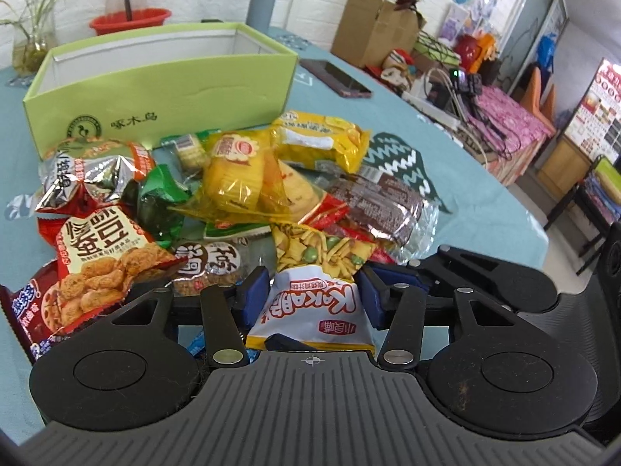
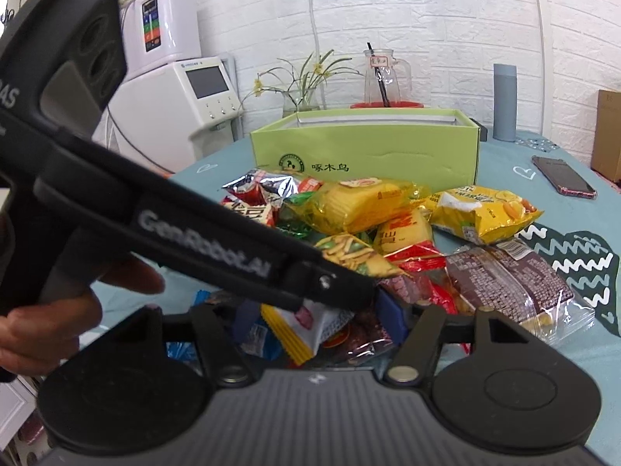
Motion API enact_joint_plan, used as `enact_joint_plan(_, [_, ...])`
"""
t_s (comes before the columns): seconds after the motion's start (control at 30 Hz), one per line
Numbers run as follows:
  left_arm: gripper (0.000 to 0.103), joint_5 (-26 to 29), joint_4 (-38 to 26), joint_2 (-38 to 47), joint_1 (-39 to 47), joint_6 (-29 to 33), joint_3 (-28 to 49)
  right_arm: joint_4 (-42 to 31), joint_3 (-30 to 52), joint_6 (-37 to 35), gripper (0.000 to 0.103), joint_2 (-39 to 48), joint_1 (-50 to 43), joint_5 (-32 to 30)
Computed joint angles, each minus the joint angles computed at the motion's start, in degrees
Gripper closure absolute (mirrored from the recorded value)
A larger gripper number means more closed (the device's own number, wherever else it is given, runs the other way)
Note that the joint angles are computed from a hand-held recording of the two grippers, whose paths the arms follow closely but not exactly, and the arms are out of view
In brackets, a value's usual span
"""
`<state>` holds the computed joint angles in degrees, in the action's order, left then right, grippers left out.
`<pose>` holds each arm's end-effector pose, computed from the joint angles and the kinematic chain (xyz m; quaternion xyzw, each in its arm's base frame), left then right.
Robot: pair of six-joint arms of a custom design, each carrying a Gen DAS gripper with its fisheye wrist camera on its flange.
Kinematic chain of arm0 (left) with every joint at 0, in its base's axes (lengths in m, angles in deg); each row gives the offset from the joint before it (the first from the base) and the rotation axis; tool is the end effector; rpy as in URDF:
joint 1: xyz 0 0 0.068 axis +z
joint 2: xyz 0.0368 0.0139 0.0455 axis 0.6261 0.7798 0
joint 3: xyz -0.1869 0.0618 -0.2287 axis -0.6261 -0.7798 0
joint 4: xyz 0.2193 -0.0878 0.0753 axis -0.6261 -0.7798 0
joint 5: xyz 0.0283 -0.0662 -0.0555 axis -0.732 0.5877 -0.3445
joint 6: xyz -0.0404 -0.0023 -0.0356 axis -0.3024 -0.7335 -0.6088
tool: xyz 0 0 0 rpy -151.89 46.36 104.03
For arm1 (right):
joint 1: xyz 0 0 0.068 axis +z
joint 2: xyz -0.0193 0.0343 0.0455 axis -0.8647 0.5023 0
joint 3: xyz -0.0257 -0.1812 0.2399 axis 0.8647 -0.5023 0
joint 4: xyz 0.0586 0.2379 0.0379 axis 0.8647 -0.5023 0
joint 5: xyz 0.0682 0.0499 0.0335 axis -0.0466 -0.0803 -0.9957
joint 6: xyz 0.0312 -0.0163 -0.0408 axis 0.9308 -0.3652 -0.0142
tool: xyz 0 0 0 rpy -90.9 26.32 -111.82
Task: Organize snacks
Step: 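Carry the chip bag over the green box and open the left gripper, then return the left gripper to the pile over the yellow bread packet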
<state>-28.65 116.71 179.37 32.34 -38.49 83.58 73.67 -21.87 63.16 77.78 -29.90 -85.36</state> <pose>0.3210 -0.0489 0.0310 0.1277 0.9142 -0.1845 0.3375 0.2674 0.1570 0.0350 -0.2072 0.8463 0.1759 0.4581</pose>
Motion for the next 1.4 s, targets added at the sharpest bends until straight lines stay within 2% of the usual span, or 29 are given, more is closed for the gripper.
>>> enact_joint_plan(0.07, [0.076, 0.4, 1.0, 0.4, 0.3, -0.3, -0.6, 0.7, -0.2, 0.2, 0.037, 0.4, 0.2, 0.1])
enact_joint_plan(0.2, [0.087, 1.6, 1.6, -0.4, 1.7, -2.2, -2.1, 0.5, 0.0, -0.7, 0.049, 0.3, 1.0, 0.6])
enact_joint_plan(0.33, [0.087, 0.2, 2.2, -6.3, 1.5, -3.2, -3.9, -1.4, 0.5, -2.6, 0.052, -4.7, -0.5, -1.9])
enact_joint_plan(0.4, [0.087, -0.6, -0.4, -8.9, 1.3, -3.2, -1.0, -5.3, 3.6, -4.7, 0.052, -7.7, -2.0, -2.9])
enact_joint_plan(0.5, [0.087, -2.1, -7.1, -9.6, 1.0, -3.5, 8.9, -14.7, 13.4, -7.5, 0.052, -9.9, -6.1, -6.7])
enact_joint_plan(0.57, [0.087, -3.5, -13.7, -6.7, 0.7, -3.7, 19.7, -23.8, 23.5, -8.9, 0.052, -9.0, -8.6, -8.8])
enact_joint_plan(0.7, [0.087, -4.5, -27.6, 3.4, 1.8, -4.8, 42.4, -44.1, 47.2, -9.9, 0.052, -1.5, -12.0, -12.8])
enact_joint_plan(0.8, [0.087, -3.9, -36.6, 11.7, 3.2, -5.6, 57.5, -54.1, 61.9, -11.1, 0.053, 6.2, -12.7, -13.6])
enact_joint_plan(0.87, [0.086, -4.2, -40.5, 16.1, 3.7, -5.2, 64.6, -58.6, 69.3, -11.9, 0.053, 10.6, -12.9, -13.9])
enact_joint_plan(0.9, [0.084, -4.7, -41.2, 18.0, 3.8, -4.8, 67.0, -60.0, 72.0, -12.2, 0.052, 12.5, -12.9, -14.1])
enact_joint_plan(0.93, [0.078, -5.3, -40.9, 19.1, 3.9, -4.7, 68.1, -60.8, 74.1, -12.3, 0.05, 14.0, -12.9, -14.1])
enact_joint_plan(0.97, [0.071, -6.2, -39.4, 20.0, 4.1, -4.6, 68.2, -61.2, 75.7, -12.4, 0.049, 15.3, -13.0, -14.0])
enact_joint_plan(1.0, [0.059, -7.3, -38.2, 20.3, 4.2, -4.6, 67.8, -62.2, 77.3, -12.5, 0.044, 16.3, -13.2, -13.7])
enact_joint_plan(1.07, [0.059, -8.5, -35.6, 19.4, 4.8, -4.8, 65.4, -61.3, 76.6, -11.8, 0.042, 16.1, -13.8, -13.8])
enact_joint_plan(1.13, [0.06, -8.0, -32.3, 16.6, 5.4, -5.8, 60.7, -57.0, 70.9, -10.7, 0.041, 13.0, -14.6, -14.3])
enact_joint_plan(1.3, [0.057, -6.0, -18.1, 5.2, 5.8, -6.1, 39.8, -39.1, 46.9, -9.7, 0.034, 0.8, -15.6, -13.6])
enact_joint_plan(1.4, [0.054, -4.8, -12.0, 0.4, 5.7, -6.6, 28.8, -30.0, 34.5, -6.8, 0.025, -3.8, -16.2, -14.5])
